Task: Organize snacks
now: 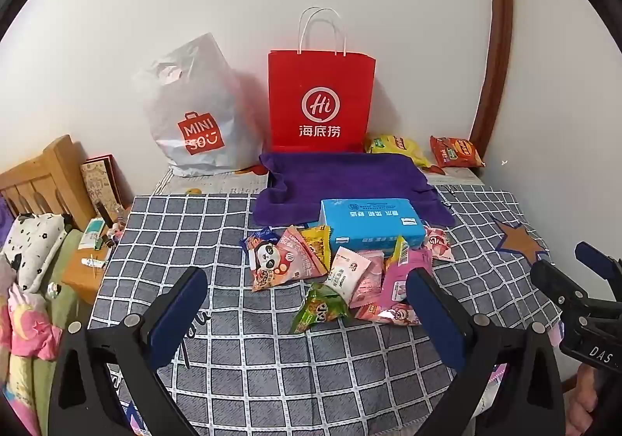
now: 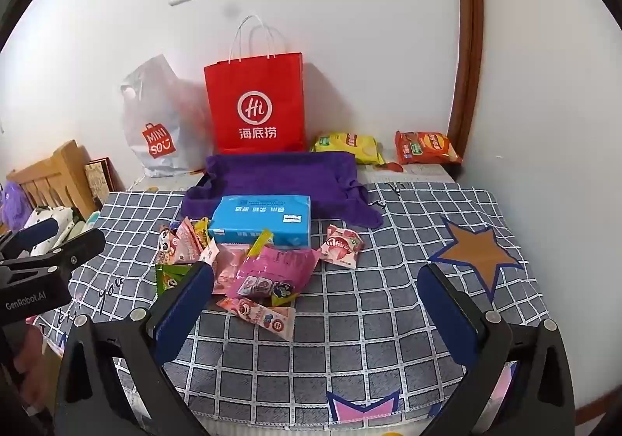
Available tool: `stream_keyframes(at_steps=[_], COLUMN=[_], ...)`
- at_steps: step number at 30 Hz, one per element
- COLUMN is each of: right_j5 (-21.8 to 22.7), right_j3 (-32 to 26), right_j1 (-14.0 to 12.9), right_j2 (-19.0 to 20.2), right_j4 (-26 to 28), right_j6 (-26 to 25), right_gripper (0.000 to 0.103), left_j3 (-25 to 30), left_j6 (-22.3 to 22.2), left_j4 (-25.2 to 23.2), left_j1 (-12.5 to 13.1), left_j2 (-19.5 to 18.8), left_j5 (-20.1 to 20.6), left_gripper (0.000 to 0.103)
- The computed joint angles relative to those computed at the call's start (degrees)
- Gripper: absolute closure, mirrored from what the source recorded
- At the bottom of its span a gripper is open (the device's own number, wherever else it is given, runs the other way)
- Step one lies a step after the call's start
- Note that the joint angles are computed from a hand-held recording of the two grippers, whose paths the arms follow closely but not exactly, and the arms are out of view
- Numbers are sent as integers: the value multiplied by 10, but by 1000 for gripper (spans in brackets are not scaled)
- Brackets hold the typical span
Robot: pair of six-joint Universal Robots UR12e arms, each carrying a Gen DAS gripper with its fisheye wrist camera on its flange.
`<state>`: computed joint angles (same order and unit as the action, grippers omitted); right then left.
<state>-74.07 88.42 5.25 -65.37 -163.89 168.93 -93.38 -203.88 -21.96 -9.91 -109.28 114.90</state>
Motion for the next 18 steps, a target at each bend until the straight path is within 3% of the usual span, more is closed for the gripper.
stream_keyframes(at_steps=[18], right_j5=[5], right_j3=[2], right_j1=[-3], right_j2=[-7], right_j4=[3], right_j6=[8], right_gripper=[0], left_j3=[-6], left_j6=[16], left_j4=[19], left_j1=[-3], left_j2=[5], left_j5=[-6], left_gripper=[1])
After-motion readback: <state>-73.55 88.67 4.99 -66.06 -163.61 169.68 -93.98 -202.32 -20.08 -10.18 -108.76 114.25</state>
